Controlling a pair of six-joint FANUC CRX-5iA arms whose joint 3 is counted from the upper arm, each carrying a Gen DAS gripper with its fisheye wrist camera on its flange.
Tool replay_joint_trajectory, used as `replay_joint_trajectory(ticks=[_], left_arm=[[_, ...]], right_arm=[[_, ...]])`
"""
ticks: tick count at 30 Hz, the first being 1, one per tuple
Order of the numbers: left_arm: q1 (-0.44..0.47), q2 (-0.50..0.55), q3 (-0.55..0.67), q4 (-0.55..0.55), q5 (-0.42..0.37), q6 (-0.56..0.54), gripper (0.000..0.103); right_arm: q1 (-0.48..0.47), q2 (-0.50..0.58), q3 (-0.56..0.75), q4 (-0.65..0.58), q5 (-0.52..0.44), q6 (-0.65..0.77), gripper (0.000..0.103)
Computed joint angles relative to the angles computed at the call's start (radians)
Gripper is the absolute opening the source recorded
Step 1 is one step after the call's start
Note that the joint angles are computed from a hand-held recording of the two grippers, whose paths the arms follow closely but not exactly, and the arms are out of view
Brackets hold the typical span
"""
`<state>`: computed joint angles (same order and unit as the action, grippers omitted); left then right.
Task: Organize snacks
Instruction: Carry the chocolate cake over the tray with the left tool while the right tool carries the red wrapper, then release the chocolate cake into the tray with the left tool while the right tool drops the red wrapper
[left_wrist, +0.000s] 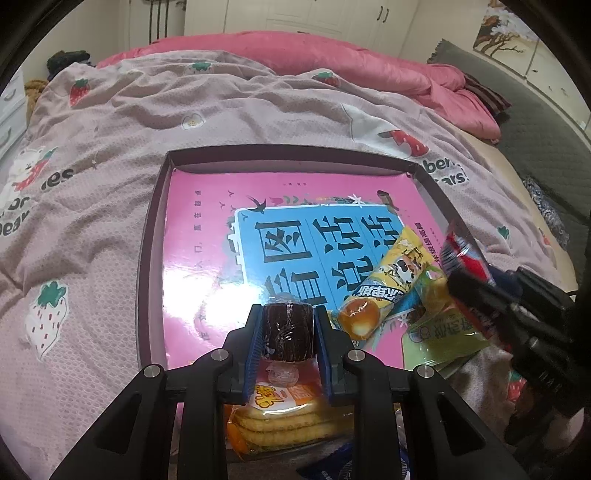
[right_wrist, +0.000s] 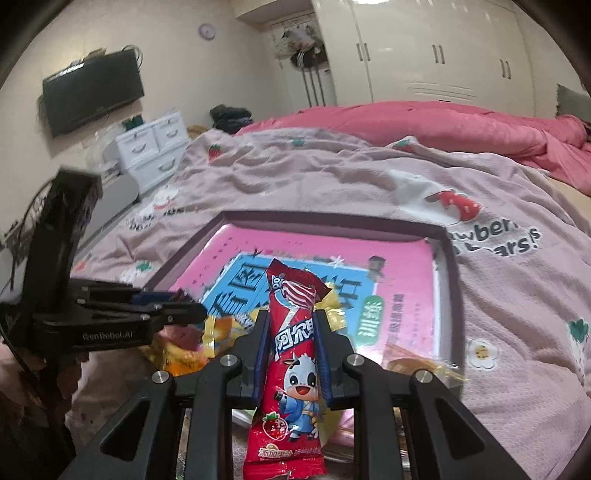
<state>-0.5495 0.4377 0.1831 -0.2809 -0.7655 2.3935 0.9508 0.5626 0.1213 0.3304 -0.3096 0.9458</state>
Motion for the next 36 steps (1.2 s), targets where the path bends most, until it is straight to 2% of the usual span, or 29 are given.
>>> replay_joint_trajectory(ticks=[9, 20, 26, 36], left_arm=[[0.0, -0.001, -0.001, 0.006, 0.007, -0.013, 0.027], [0.004, -0.005, -0.007, 0.015, 0.01, -0.02, 0.027], [0.003, -0.007, -0.008, 0.012, 0.007, -0.018, 0.027], [0.007, -0.025, -0.024, 0.02, 0.01, -0.025, 0.027]], right_arm=[[0.01, 0.019, 0.012, 0.008, -0.007, 0.029, 0.023], [0.017, 0.028, 0.038, -0.046, -0.031, 0.112, 0.024], [0.019, 0.024, 0.033, -0.038, -0.037, 0.115, 0.03], [0.045, -0.033, -0.012, -0.023, -0.112, 0.216, 0.03]])
